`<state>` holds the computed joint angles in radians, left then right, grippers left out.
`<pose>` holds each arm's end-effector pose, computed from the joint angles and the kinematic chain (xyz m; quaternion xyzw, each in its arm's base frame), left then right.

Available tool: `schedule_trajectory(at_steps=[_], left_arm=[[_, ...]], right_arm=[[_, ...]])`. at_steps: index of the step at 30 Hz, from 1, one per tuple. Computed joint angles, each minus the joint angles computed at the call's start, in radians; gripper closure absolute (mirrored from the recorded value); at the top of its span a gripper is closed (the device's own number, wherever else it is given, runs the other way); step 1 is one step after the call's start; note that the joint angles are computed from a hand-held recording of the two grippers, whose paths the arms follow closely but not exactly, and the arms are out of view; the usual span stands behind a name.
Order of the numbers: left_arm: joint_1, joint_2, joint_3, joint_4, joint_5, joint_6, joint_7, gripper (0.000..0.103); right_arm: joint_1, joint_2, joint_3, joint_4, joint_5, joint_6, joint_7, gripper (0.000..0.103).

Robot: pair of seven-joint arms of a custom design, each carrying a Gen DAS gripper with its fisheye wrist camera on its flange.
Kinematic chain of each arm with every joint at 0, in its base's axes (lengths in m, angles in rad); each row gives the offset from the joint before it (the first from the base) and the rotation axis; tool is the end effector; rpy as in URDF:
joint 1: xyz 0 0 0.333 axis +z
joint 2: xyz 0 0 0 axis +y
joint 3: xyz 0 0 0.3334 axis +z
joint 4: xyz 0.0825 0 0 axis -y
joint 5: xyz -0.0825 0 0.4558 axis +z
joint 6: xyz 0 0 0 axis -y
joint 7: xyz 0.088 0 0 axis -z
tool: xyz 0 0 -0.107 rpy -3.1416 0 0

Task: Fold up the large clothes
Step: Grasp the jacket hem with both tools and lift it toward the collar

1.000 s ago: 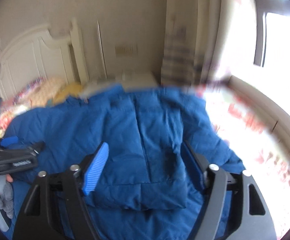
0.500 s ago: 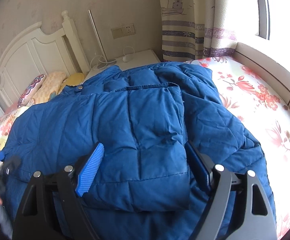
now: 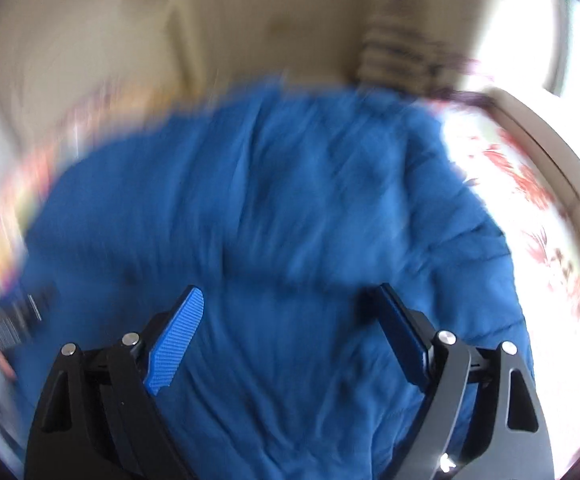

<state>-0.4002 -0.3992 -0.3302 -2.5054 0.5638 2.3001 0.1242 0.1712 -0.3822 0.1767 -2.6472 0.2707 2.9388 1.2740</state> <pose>0.3740 -0.3179 0.4166 -0.7918 0.5365 -0.1510 0.2499 0.4664 0.1498 0.4127 -0.7888 0.5180 -0.2003 0.2634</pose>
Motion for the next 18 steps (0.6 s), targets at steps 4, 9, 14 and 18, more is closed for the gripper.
schedule_trajectory(at_steps=[4,9,14,18], left_arm=[[-0.023,-0.05,-0.017,-0.014,-0.021,-0.046,-0.015,0.005],[-0.076,-0.107,-0.034,-0.068,-0.058,-0.114,-0.027,0.004],[-0.103,-0.189,-0.033,-0.115,-0.101,-0.129,-0.077,0.005],[-0.16,-0.251,-0.079,-0.131,-0.086,-0.123,-0.133,0.005]], right_arm=[[0.059,-0.078,-0.084,-0.02,0.095,-0.08,-0.042,0.016],[-0.038,-0.158,-0.051,-0.094,0.027,-0.088,-0.031,0.014],[0.033,-0.248,-0.179,-0.155,0.182,-0.152,-0.2,0.012],[0.007,-0.414,-0.184,-0.242,0.204,-0.211,-0.26,0.012]])
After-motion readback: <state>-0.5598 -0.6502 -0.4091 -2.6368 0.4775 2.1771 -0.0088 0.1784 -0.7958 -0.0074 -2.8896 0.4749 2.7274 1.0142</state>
